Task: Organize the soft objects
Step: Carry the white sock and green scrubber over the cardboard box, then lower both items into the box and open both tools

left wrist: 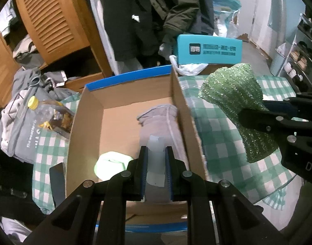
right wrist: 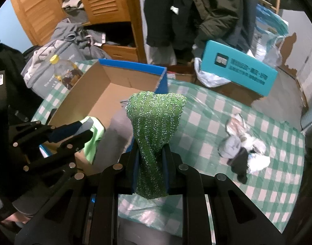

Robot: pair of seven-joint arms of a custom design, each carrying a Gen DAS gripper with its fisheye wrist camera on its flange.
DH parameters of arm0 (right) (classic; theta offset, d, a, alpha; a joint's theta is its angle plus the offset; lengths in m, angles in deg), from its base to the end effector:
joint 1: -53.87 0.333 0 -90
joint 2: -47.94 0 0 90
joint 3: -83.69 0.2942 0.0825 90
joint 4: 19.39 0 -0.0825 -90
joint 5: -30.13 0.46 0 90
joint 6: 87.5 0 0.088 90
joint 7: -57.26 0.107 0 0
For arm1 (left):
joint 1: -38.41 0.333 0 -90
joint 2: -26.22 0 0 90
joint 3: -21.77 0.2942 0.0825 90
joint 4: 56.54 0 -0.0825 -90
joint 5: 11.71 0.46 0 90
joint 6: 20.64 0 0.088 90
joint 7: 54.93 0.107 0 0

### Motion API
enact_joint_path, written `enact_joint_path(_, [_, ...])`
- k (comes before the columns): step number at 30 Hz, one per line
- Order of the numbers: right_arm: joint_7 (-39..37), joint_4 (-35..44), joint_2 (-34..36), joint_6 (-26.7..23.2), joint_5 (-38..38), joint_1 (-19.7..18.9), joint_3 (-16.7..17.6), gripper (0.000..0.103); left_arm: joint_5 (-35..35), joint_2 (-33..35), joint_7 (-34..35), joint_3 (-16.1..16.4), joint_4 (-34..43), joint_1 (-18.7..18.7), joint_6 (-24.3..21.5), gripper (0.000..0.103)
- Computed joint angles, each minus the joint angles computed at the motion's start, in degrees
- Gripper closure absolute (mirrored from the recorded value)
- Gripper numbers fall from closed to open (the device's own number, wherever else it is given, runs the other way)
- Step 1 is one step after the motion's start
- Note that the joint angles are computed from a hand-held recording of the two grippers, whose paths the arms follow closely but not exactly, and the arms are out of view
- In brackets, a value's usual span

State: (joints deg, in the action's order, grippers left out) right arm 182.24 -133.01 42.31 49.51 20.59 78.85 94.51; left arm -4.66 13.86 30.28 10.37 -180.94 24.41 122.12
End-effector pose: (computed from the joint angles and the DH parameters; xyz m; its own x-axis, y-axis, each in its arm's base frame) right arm 0.5227 0.3787 0.5184 0.1426 -0.9817 -0.1265 -0.8710 -0.0637 -0.4872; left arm 0.5454 -0.2641 0.4922 -0.3990 -0.9099 -0.1134 -0.7635 0.3982 -0.5084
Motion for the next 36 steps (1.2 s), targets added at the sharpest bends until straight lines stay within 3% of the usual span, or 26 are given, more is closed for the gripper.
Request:
enact_joint_path(19, [-3.89, 12.3, 11.73, -1.85, 1.02, 4.2, -1.36, 0.086, -0.21, 0.82, -1.39, 1.73, -0.46, 3.35, -1.31, 0.087])
enact_joint_path(33, [-6.37, 16.41, 15.88, -3.24, 3.46, 5.89, -2.42, 0.085, -0.3, 1.39, -2.37, 2.03, -0.23, 4.53, -2.33, 0.086])
enact_joint_path(36, [-6.77, 16.75, 16.16, -3.39, 3.44, 6.22, -2.51, 0.08, 0.09, 1.33, -2.97, 1.96, -0.3, 4.71, -2.55, 0.083])
